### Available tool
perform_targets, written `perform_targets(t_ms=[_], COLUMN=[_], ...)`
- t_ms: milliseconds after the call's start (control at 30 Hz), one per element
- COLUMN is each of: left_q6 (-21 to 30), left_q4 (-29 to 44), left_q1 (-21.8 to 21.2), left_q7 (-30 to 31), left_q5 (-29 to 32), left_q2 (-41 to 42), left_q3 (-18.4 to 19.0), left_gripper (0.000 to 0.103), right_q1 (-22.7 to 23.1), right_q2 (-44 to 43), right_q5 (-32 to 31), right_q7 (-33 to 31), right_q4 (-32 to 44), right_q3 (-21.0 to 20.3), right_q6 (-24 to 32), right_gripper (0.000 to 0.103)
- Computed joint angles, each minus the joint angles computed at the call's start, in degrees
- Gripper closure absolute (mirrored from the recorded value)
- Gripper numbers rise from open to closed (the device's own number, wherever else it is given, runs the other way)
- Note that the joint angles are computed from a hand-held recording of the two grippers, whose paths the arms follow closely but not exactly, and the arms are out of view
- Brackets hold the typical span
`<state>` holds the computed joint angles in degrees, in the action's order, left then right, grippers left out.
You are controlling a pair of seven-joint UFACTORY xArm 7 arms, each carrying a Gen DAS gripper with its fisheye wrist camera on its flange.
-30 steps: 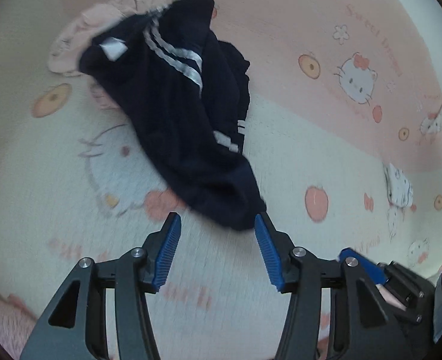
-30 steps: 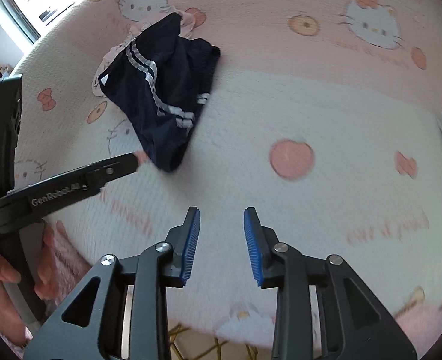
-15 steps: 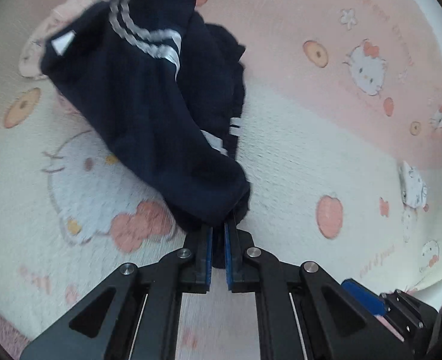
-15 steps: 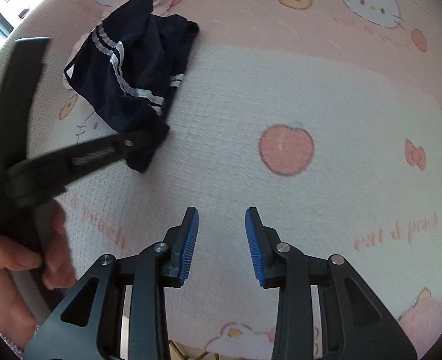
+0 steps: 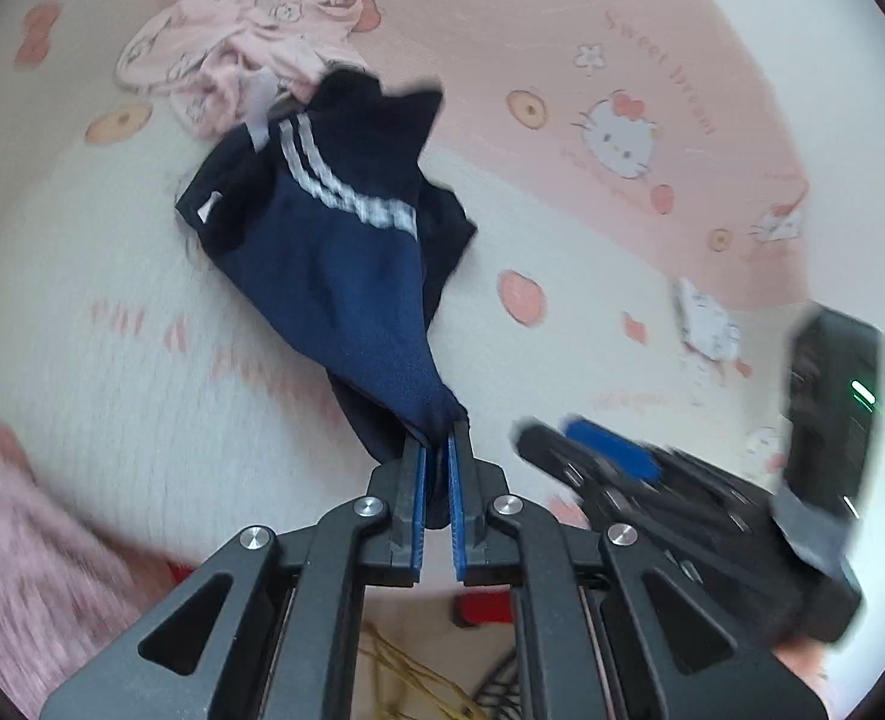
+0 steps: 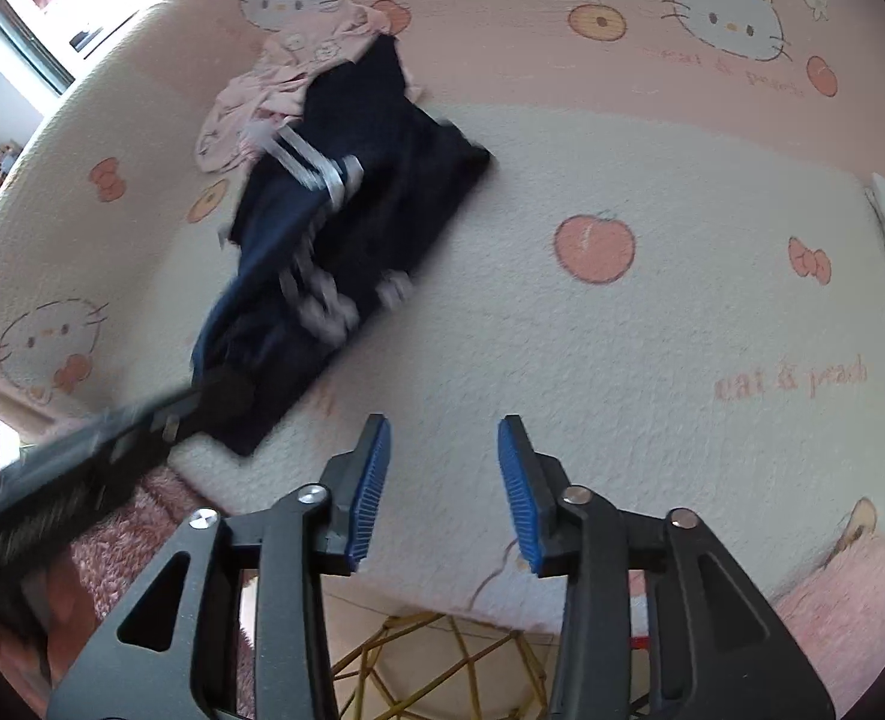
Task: Fold clothes
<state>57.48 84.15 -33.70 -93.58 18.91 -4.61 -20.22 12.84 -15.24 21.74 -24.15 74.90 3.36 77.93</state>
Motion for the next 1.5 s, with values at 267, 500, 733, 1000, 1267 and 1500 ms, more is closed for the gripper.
perform_targets(t_ms=[267, 500, 733, 1000, 1267, 1500], left_q6=[3.31, 11.68, 12.36, 5.48, 6.83, 16.42], left_q4=[-2.26, -3.32, -6.17, -9.4, -5.74, 1.41], left_q1=[1.47, 3.69, 4.32, 4.06, 2.49, 0.87], left_q7=[-2.46, -3.06, 1.05, 8.0, 10.74, 10.77], left_q5=[1.17, -2.46, -8.56, -15.29, -11.73, -5.33], left_q2=[-6.65, -8.09, -6.54, -1.55, 2.41, 4.71], left_q3=[-2.09, -3.22, -0.51, 2.29, 2.96, 2.83], left_gripper=[0.096, 0.093, 0.049, 0.049, 0.089, 0.09], right_q1=[2.2, 3.02, 4.3, 4.08, 4.31, 2.74], right_q2=[-1.77, 2.25, 6.89, 14.17, 16.87, 10.43], right_q5=[-0.53, 1.05, -6.83, -12.79, -6.78, -7.26], right_q7=[-3.93, -0.12, 1.43, 2.35, -3.55, -4.92], right_q4=[-6.21, -5.57, -1.81, 1.82, 6.31, 2.91], right_q3=[1.19, 3.56, 4.92, 5.06, 5.49, 3.7], right_q6=[1.73, -5.24, -10.77, -15.74, -13.3, -17.71], right_gripper=[0.051, 0.044, 0.036, 0.025, 0.085, 0.09])
